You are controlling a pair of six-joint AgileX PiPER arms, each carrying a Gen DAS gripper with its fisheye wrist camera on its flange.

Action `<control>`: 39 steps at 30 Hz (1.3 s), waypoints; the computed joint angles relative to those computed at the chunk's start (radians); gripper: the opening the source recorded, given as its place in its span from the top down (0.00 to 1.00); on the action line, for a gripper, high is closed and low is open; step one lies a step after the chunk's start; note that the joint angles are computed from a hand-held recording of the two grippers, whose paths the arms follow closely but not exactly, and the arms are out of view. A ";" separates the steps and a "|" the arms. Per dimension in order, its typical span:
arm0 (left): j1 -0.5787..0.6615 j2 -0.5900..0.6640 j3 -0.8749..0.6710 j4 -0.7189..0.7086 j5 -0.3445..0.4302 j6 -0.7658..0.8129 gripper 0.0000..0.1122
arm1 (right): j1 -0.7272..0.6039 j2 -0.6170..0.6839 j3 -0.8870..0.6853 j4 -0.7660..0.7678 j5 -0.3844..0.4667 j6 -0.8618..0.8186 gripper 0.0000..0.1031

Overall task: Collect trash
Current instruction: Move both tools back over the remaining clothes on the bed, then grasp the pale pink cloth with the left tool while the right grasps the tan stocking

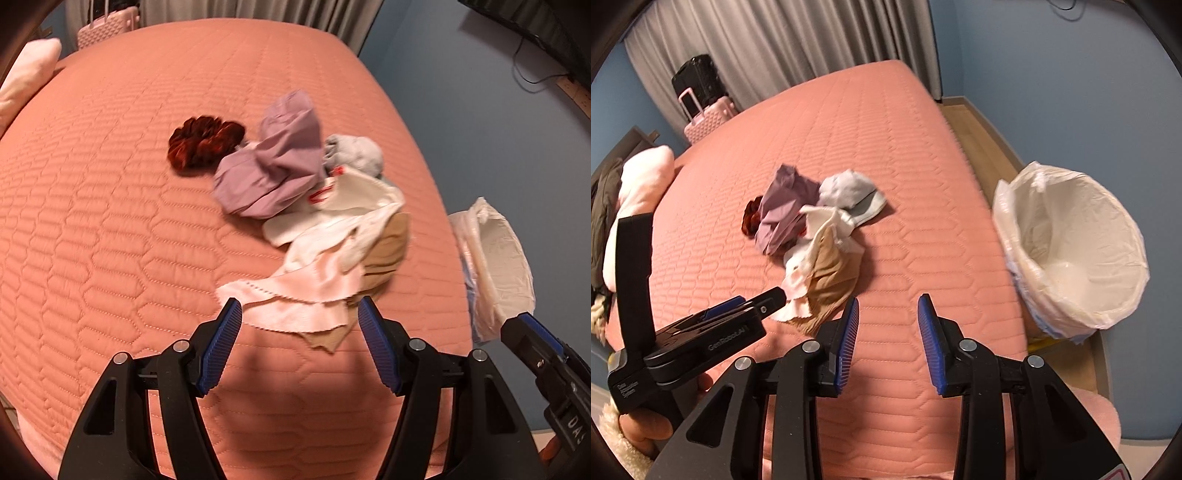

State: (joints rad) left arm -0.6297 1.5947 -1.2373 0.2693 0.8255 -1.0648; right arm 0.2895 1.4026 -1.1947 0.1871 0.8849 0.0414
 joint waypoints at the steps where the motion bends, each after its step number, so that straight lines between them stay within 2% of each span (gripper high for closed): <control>1: 0.012 0.000 0.010 -0.017 -0.011 0.012 0.44 | 0.011 0.009 -0.001 -0.005 -0.004 0.007 0.68; 10: 0.085 0.052 0.010 -0.141 -0.084 0.143 0.47 | 0.066 0.115 -0.044 -0.007 -0.025 0.049 0.68; 18: 0.162 0.080 0.034 -0.398 -0.166 0.386 0.91 | 0.077 0.218 -0.100 0.031 -0.030 0.058 0.68; 24: 0.199 0.013 0.108 -0.427 -0.183 0.436 0.95 | 0.099 0.290 -0.152 0.053 -0.036 0.066 0.68; 30: 0.205 -0.021 0.124 -0.368 -0.155 0.408 0.95 | 0.121 0.363 -0.198 0.061 -0.039 0.092 0.68; 32: 0.208 -0.033 0.128 -0.356 -0.145 0.397 0.96 | 0.125 0.380 -0.208 0.059 -0.033 0.100 0.75; 33: 0.216 -0.046 0.135 -0.358 -0.140 0.407 0.96 | 0.125 0.386 -0.211 0.066 -0.032 0.096 0.87; 34: 0.220 -0.047 0.131 -0.359 -0.136 0.413 0.96 | 0.125 0.391 -0.214 0.070 -0.028 0.092 0.94; 39: 0.219 -0.063 0.127 -0.354 -0.122 0.406 0.94 | 0.131 0.358 -0.190 0.059 -0.033 0.086 0.97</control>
State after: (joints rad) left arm -0.4109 1.5319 -1.1100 -0.0852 0.7037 -0.6585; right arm 0.4208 1.7607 -1.3849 0.2457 0.8517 0.1273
